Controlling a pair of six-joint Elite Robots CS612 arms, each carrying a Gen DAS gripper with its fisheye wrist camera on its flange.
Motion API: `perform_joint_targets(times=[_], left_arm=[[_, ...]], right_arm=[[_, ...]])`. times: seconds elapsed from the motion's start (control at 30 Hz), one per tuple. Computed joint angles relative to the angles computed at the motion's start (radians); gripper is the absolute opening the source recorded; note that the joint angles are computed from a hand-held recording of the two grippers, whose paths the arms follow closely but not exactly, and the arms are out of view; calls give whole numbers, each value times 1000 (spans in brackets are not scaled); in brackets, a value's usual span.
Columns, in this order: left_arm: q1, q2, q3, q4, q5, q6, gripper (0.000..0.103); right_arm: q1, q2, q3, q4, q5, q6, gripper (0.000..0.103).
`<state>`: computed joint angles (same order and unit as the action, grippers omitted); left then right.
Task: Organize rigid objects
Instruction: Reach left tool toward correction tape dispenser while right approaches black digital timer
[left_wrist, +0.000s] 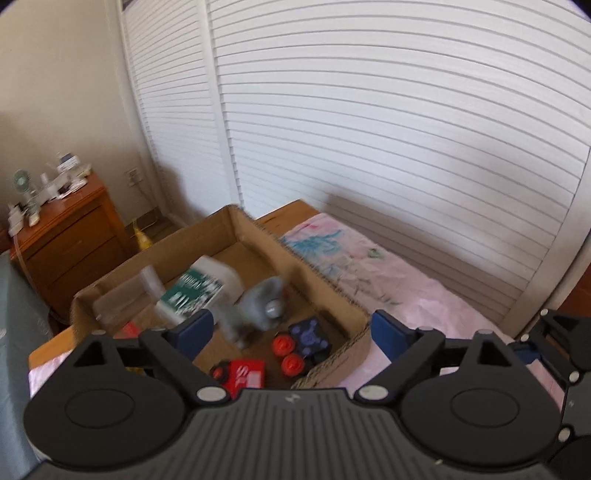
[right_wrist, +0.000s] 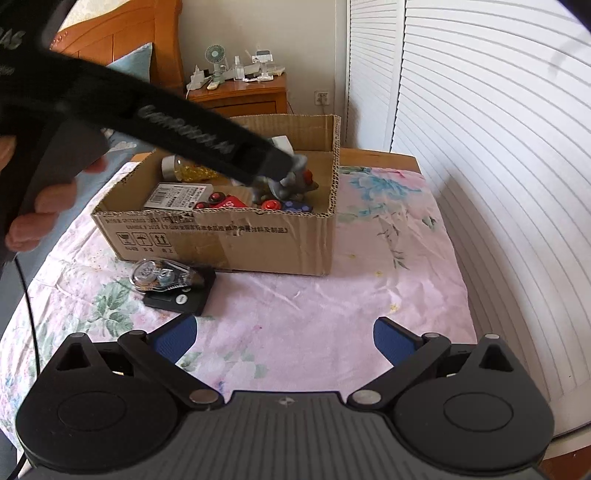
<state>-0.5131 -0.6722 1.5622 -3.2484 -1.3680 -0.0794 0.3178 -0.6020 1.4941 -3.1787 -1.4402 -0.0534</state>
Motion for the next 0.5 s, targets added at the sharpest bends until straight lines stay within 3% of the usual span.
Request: perform_joint_targets(times=[0.13, 0.3, 0.5], left_arm=[[0, -33, 55, -6, 3, -48, 97], [-15, -68, 125, -30, 69, -76, 100], [-24, -86, 197, -59, 118, -173, 102]], right_arm=[[6, -6, 11, -12, 9, 4, 103], [15, -12, 27, -36, -1, 12, 103], [20, -13, 49, -73, -17, 53, 103]])
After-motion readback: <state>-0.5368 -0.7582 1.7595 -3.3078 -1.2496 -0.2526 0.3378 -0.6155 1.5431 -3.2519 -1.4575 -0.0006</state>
